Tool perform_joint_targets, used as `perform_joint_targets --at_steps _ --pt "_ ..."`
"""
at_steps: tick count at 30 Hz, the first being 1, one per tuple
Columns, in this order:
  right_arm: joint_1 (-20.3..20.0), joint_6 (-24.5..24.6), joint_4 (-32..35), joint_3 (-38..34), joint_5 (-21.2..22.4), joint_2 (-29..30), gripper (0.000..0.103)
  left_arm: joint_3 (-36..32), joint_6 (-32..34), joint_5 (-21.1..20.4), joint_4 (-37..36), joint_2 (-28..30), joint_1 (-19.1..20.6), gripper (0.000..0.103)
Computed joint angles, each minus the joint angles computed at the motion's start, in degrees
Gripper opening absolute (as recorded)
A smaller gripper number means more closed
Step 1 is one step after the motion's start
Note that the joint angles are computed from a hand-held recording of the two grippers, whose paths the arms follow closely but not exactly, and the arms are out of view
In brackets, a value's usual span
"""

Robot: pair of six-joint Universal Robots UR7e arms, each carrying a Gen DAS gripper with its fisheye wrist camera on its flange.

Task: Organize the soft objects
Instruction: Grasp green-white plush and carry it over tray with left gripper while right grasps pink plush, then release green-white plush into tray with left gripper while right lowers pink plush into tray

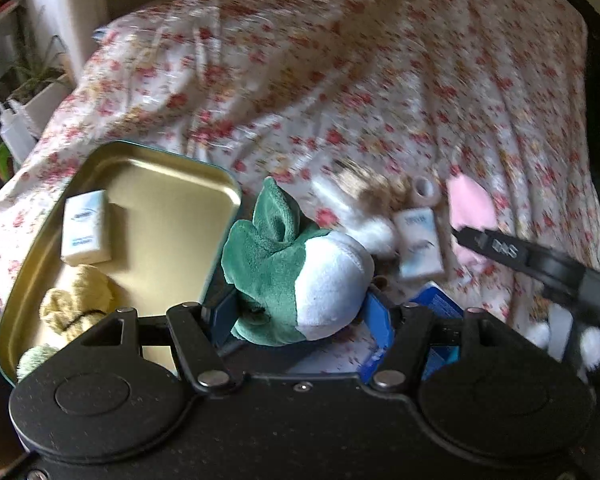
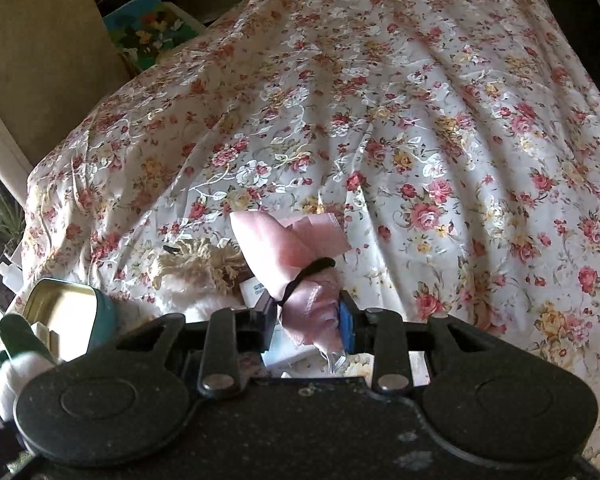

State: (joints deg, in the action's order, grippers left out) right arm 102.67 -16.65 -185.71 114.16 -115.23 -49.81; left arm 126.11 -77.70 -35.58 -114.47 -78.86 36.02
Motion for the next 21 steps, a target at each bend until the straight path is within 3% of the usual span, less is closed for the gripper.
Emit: perform_joint_targets --at_steps 10,21 --pt "0.0 -0.1 -0.2 1.2 1.6 -1.1 0.031 0.4 -13.3 3.4 15.0 -7.1 0.1 0.061" --pt "0.9 -2.7 -1.3 2.5 3.0 -1.4 0.031 -1.3 -37.1 3.8 42.9 -14.7 -0.3 0.061"
